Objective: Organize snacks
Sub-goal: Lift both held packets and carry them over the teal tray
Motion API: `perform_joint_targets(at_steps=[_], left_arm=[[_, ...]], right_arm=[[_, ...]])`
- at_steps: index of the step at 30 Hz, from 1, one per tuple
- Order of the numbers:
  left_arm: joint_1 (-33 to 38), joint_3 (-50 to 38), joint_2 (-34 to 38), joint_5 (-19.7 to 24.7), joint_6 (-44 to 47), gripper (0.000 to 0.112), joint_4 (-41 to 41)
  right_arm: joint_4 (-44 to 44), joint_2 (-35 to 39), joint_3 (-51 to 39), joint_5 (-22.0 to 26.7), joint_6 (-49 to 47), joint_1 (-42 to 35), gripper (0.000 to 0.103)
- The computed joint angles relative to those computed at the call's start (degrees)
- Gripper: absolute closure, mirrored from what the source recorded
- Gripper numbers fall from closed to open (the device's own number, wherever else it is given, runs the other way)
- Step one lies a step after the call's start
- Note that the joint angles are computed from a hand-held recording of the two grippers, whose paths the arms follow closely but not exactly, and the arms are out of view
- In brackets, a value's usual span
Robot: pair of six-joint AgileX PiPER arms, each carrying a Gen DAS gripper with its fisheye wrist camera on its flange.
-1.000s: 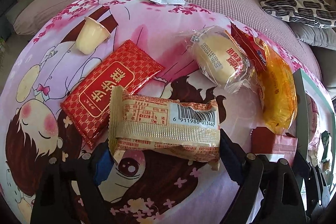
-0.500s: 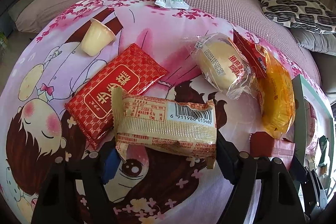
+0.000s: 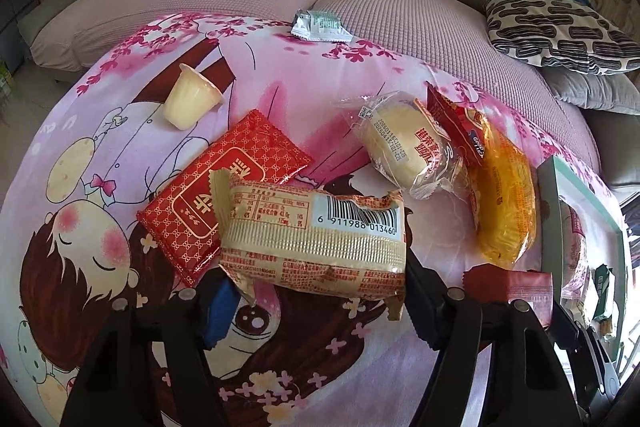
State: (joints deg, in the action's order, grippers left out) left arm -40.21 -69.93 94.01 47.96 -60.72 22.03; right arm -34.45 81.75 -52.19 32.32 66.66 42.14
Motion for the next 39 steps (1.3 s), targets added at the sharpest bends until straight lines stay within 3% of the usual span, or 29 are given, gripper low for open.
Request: perform_joint_targets(at_steps=[20,31,39], left_arm=[[-2.62,-0.51,-6.53,1.87,-4.95,0.039,6.70],[-5.18,-3.70,-4.45,2.79,-4.01,0.039,6.75],[-8.92,-8.29,-0.39,2.82,-1.95,0.039,6.19]], right_arm=[[-6.14,-7.03,-0.96,5.17,4.05,4.67,0.038],[-7.36,-8.70,-0.03,6.77,5.44,3.82,0.038],[-6.57,-13.62,3.50,8.81,4.93,-2.89,0.038]])
